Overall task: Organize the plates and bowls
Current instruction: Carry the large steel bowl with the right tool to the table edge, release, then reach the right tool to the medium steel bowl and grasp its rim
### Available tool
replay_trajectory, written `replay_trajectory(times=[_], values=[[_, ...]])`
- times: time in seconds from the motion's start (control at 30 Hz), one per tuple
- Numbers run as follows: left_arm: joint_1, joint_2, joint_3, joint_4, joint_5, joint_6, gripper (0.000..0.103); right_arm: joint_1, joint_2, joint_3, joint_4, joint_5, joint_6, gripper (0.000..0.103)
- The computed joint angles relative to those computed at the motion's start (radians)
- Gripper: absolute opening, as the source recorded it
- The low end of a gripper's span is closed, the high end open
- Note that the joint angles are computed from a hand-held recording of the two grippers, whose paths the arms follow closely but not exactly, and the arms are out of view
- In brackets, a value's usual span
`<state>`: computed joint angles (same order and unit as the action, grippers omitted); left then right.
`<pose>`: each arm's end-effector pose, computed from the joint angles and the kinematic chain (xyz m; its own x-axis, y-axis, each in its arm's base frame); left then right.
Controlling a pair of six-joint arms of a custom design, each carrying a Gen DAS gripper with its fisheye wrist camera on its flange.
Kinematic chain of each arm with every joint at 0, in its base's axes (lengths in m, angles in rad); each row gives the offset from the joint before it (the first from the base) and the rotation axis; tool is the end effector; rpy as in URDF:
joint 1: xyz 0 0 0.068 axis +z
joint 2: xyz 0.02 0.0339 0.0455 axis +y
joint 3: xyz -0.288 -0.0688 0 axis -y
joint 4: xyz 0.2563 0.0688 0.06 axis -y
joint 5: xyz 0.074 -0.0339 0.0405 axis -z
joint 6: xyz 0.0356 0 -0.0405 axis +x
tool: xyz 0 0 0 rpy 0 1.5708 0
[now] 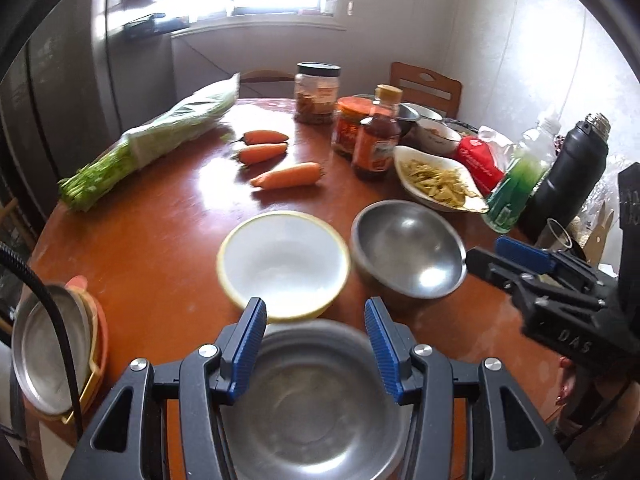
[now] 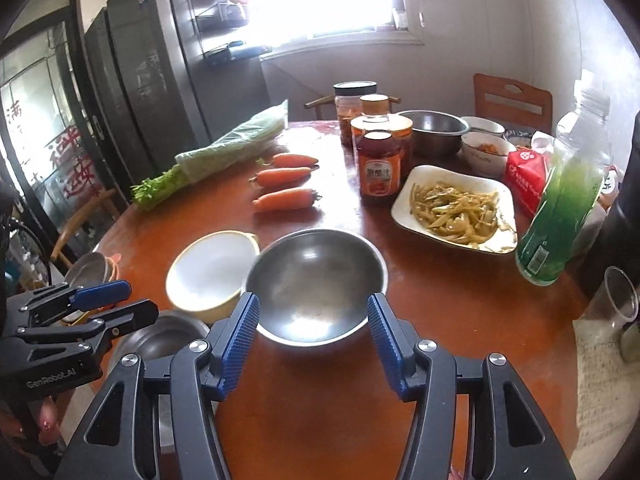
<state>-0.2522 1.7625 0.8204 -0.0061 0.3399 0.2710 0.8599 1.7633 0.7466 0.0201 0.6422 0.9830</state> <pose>0.3232 -0.0956 0.1368 -0.6446 0.4267 -0.6344 0.6187 0.7786 -0.1048 0.2228 0.2260 0.1237 -0.6321 0.2872 -0.7197 0.2371 0.9559 0.1731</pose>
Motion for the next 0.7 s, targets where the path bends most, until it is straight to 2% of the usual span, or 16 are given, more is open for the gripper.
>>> replay_trajectory(times=[0.43, 0.7], values=[[-0.133, 0.113, 0.142, -0.078, 0.000, -0.043, 0.051, -0.119, -0.062, -0.076, -0.054, -0.052, 0.008, 0.059], [-0.150, 0.197, 0.211, -0.117, -0.009, -0.057, 0.051, -0.208, 0.017, -0.046, -0.022, -0.152, -0.074, 0.059]])
